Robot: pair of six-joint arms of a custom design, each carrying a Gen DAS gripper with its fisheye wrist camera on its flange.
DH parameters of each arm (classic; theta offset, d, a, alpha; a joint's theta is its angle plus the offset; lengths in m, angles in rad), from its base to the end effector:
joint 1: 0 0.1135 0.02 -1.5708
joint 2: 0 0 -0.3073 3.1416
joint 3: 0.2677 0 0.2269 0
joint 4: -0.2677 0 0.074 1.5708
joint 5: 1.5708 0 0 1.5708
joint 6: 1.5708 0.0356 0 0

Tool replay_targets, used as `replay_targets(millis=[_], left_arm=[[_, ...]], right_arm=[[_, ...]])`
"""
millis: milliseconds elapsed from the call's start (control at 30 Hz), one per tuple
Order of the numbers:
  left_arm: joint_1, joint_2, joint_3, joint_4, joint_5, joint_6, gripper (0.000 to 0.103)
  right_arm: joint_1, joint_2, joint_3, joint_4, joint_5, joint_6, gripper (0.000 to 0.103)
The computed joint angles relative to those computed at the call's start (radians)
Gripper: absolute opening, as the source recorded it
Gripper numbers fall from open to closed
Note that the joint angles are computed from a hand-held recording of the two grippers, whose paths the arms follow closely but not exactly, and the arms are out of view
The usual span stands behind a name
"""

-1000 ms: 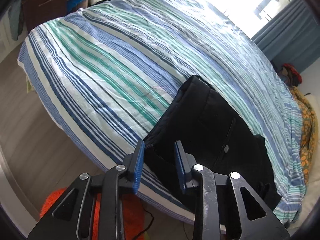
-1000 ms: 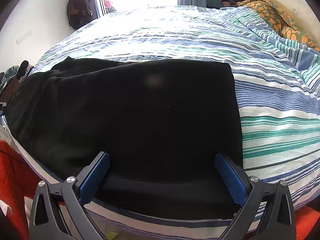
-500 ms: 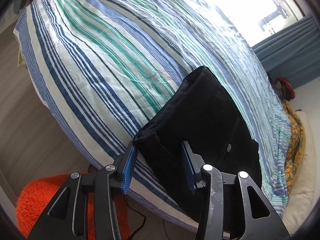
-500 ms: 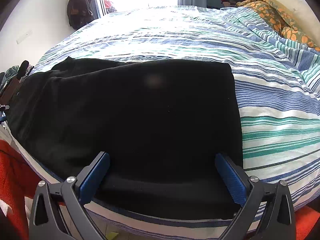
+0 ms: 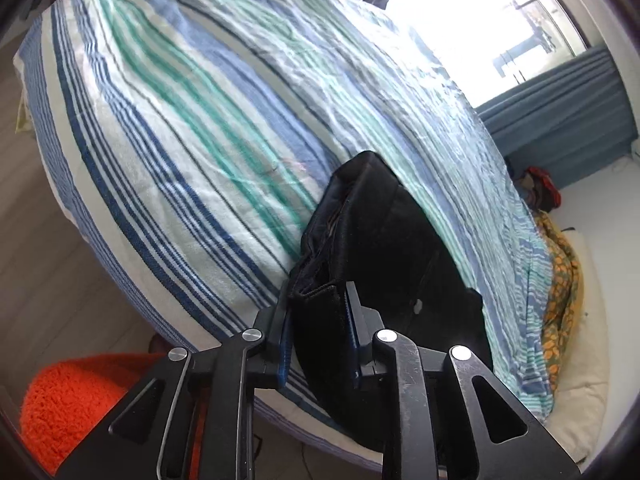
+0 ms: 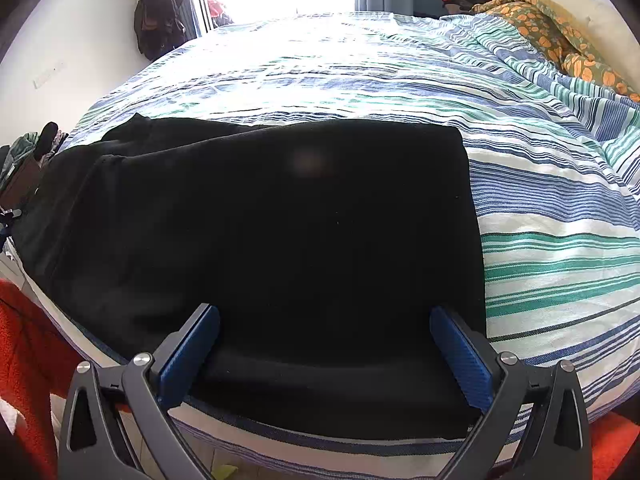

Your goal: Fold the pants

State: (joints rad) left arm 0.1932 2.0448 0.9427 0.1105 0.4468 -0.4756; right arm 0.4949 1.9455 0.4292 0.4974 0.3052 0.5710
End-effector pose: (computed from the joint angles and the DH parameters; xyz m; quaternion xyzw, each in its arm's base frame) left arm 0.3668 0.0561 0.1300 -0.2470 0.9035 -0.2494 0.2458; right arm 0.2347 0.1145 0.0923 0.0776 0.9487 0.0108 0.3063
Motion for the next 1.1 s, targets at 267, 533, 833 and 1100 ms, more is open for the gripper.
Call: replay_targets(millis=[267, 533, 833, 1100], left_arm=[[-0.231, -0.326, 0.03, -0.176, -0.123, 0.154, 0.02], [-0.676, -0.319, 0.203, -0.312, -0.329, 0.301, 0.02], [-1.017, 0.076, 0.439, -0.38, -0.503, 0.357, 0.02], [-1.054, 0.192, 0.53, -0.433, -0.541, 0.374, 0.02]], right_arm=[[0.002, -0.021, 0.006, -0.023, -0.003, -0.002, 0.103], [-0.014, -0.137, -0.022, -0.08, -0.052, 0.028, 0.103], [-0.026, -0.308, -0.165, 0.036, 0.064, 0.115, 0.103], [-0.079, -0.328, -0.191, 0.048, 0.049, 0.132, 0.103]])
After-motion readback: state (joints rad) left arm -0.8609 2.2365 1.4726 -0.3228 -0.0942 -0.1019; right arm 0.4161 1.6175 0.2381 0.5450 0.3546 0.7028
